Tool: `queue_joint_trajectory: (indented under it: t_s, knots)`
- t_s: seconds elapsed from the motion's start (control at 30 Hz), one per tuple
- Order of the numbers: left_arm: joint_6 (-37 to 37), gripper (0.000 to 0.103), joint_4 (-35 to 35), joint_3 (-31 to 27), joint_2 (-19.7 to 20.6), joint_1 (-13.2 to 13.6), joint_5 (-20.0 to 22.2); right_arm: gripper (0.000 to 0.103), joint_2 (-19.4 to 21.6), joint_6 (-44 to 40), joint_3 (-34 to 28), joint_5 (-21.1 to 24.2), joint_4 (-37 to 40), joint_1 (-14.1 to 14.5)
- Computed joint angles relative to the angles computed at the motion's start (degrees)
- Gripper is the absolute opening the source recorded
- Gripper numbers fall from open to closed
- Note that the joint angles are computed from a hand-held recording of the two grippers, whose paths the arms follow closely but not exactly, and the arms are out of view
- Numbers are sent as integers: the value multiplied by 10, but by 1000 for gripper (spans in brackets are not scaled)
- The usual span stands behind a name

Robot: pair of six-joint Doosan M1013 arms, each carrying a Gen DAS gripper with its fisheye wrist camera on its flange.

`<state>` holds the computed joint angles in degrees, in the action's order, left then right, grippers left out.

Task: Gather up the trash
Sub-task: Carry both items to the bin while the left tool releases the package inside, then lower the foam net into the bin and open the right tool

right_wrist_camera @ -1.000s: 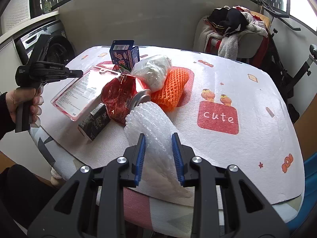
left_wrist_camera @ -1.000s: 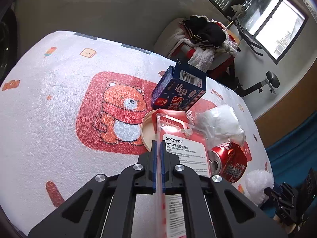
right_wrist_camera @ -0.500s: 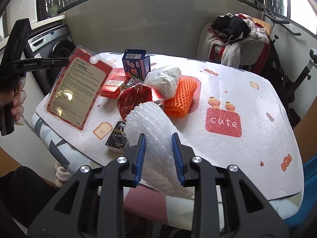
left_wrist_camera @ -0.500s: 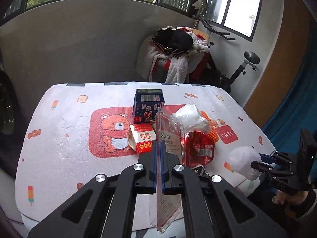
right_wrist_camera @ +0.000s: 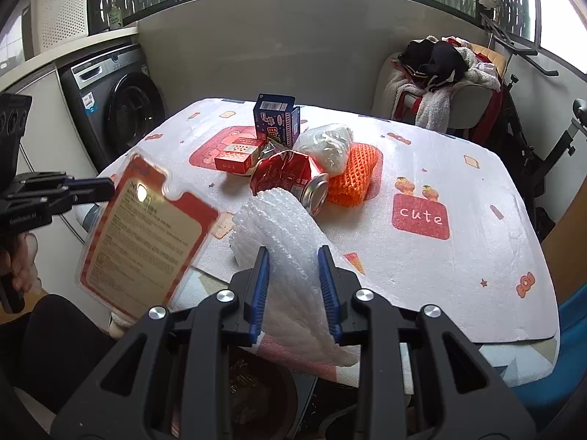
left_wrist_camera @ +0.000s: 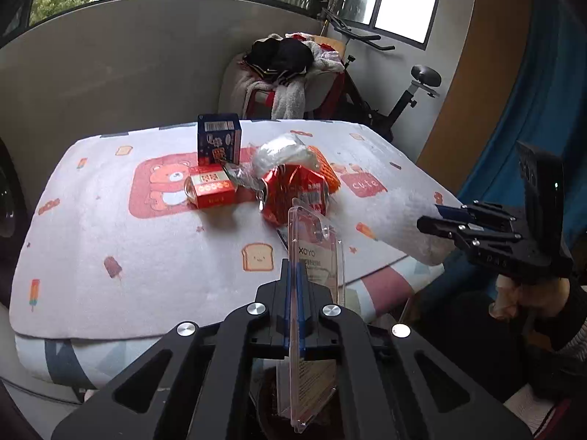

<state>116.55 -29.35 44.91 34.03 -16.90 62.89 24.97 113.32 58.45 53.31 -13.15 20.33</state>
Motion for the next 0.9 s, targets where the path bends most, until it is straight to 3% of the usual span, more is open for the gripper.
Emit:
queue_joint_trajectory:
  t_s: [0.17,0.43,0.5,0.53,0.57,0.63,0.77,0.9]
  knots:
    - [7,3,-17,67,-26,-2,-5,30,-9,6,16,-1,0,4]
    - [-3,6,-57,111,-32,-2,26,30,-26,7,50,-21,19,5]
    - [-9,20,-65,109,-30,-1,33,30,-28,5,54,-20,22,6]
    - [-10,36,-69,110,-31,-1,31,30,-29,3,58,-21,26,6]
    - [-6,44,-77,114,-35,1,24,30,-30,1,60,-22,30,7]
    - [2,50,-83,120,-41,3,12,30,-33,-5,67,-27,40,8]
    - [8,76,-71,140,-58,7,-25,30,-36,-29,79,-33,66,13]
    - [14,91,-34,167,-77,6,-65,30,-32,-58,83,-26,98,19]
